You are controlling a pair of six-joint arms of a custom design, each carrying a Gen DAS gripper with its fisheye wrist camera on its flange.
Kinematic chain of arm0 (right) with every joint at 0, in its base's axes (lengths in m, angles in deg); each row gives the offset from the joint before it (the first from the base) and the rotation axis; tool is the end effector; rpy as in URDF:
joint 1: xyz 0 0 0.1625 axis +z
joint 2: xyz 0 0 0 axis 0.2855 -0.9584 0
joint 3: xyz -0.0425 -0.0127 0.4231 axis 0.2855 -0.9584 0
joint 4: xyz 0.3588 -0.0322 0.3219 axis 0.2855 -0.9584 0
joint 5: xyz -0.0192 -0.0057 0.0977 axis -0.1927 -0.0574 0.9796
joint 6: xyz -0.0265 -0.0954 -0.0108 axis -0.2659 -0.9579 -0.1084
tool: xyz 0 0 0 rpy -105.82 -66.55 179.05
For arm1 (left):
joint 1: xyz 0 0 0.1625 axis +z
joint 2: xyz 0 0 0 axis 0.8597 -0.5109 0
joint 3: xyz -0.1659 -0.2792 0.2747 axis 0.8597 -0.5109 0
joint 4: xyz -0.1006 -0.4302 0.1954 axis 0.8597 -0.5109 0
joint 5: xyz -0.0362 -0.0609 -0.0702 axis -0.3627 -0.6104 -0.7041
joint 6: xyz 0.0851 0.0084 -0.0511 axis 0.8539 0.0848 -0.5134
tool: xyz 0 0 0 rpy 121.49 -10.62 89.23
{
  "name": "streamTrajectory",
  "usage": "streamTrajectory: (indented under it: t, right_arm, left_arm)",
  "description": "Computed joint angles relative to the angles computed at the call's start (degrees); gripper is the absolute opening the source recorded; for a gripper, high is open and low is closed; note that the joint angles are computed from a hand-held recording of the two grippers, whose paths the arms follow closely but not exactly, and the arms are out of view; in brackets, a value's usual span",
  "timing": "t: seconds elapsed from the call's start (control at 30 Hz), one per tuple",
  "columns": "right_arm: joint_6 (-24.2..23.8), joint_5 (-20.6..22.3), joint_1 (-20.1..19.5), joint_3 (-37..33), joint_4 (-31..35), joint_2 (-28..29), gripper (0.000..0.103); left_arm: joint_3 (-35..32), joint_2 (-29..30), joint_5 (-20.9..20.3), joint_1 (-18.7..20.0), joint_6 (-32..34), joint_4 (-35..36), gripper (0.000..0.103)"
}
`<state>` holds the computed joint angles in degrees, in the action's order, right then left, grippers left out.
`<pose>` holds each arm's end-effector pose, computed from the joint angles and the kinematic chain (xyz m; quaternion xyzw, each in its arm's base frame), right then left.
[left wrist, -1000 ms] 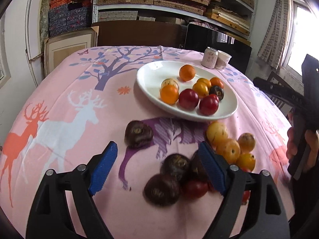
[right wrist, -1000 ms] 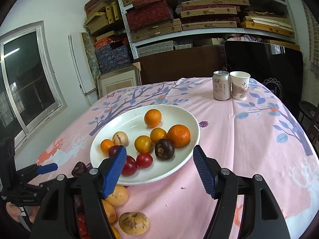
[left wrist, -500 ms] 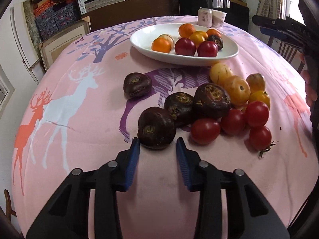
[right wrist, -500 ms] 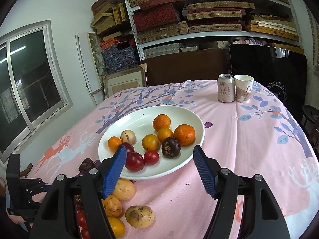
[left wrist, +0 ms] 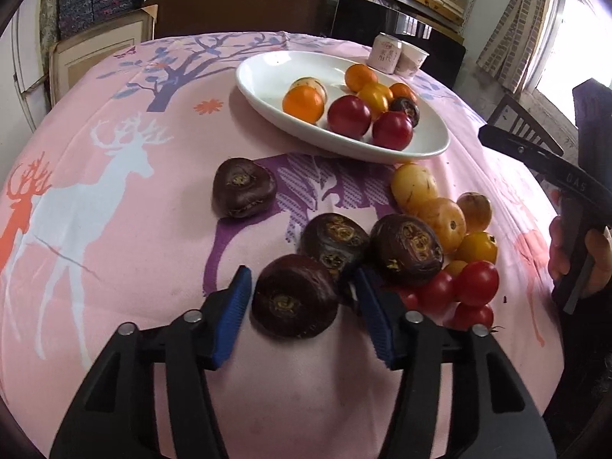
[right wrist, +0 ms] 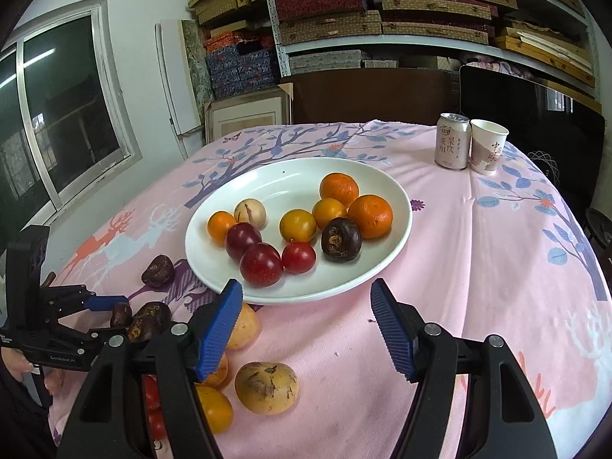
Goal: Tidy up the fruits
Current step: 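Grasp a dark purple fruit with the left tool, then grasp a beige pear-like fruit with the right tool while the left tool holds the purple fruit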
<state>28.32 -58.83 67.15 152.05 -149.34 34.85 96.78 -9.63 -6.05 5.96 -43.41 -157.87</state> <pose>0.0523 -0.7223 0.1145 0.3360 -0.8748 0.3037 0.1720 -0.0810 -0.6393 0.0495 0.1577 0.9117 -0.2661 0.2706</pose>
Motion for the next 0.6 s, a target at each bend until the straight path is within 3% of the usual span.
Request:
streamTrajectory:
  t: [0.07,0.23,0.37,0.47,0.6]
  right_arm:
    - [0.1,-0.2,-0.1,0.2,0.0,-0.1,0.07]
    - [0.2,-1.2,-0.5,1.2,2.9,-1.5,0.07]
    - [-4.3,-3.2,-0.5,4.4,3.5,-2.6,0.07]
    - [-6.6,-5.8,0.2,5.4,1.8,-1.7,0.07]
    - [-5.1,-6.8,0.4,4.3,3.2,-0.9,0.069]
  left_arm:
    - [0.2,0.1,0.0,-0.4,0.8,0.3,0.039]
    - [2.9,-0.2,0.4,-1.5,2.2,-6.3,0.039]
    - [5.6,-0.6,-0.4,-2.2,4.6,-15.3,0.039]
    - [5.5,-0.6,-0.3,-2.3,4.6,-15.4,0.039]
    - [5.8,-1.1,-0.9,-2.2,4.6,-15.5,0.04]
